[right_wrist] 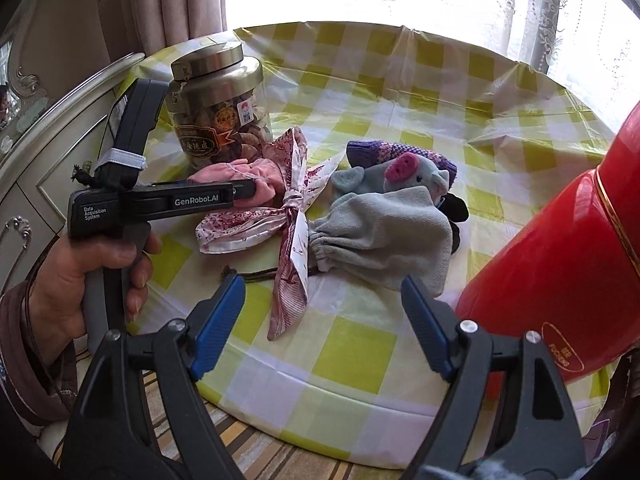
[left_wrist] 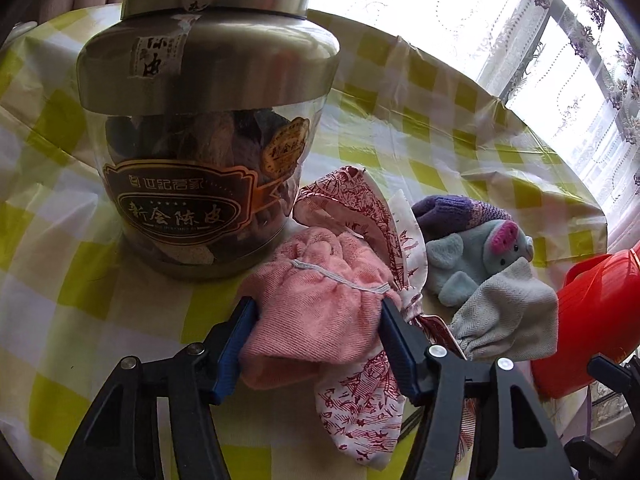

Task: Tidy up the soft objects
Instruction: 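Grasp the pink cloth with the left tool while the right tool grasps the red-and-white printed scarf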

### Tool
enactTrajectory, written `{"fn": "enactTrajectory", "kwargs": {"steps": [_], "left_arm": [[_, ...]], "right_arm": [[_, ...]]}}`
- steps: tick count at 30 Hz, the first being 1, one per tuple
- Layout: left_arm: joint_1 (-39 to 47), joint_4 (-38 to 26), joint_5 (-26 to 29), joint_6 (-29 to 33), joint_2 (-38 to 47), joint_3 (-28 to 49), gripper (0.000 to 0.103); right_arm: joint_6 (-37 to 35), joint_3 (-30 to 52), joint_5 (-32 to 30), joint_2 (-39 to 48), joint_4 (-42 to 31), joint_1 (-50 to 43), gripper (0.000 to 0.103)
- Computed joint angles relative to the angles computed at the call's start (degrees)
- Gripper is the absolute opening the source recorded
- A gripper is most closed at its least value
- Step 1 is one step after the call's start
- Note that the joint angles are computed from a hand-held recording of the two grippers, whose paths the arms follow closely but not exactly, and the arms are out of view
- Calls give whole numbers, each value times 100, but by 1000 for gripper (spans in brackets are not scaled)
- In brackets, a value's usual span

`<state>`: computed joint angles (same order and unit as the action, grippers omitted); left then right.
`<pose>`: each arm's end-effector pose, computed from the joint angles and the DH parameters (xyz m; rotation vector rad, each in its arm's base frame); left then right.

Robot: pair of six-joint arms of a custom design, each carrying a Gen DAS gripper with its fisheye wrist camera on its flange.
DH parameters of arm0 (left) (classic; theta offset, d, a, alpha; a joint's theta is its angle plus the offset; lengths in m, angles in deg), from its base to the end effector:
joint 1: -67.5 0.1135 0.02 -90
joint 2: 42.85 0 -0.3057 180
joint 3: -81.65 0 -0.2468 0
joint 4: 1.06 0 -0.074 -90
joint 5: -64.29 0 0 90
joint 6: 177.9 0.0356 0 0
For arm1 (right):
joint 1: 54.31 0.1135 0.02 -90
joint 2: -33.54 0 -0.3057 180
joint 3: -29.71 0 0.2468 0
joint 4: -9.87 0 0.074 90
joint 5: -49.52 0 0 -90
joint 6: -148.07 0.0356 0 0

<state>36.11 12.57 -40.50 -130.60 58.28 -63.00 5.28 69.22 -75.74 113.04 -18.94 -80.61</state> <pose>0.2154 -0.1208 0.1028 -0.3504 2.4308 -0.2526 0.1800 -0.0660 0.1594 -0.7050 2.3576 0.3093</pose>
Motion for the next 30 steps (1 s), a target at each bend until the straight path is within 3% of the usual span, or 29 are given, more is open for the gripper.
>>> {"fn": "enactTrajectory", "kwargs": {"steps": [4, 7, 11, 16, 30], "left_arm": [[0, 281, 22, -4, 70, -170, 34], [57, 604, 93, -150, 64, -401, 26], [13, 951, 61, -372, 0, -727, 24], [-118, 1277, -57, -561, 41, -992, 21], [-182, 1753, -209, -964, 41, -1364, 21]], "right_arm": [[530, -98, 190, 165, 599, 528, 83], [921, -128, 381, 344, 1030, 936, 83], [1412, -101, 605, 634, 1521, 1428, 82], [1946, -21, 944, 1177, 2105, 2045, 73], [2612, 380, 1719, 2500, 2923, 3041, 54]]}}
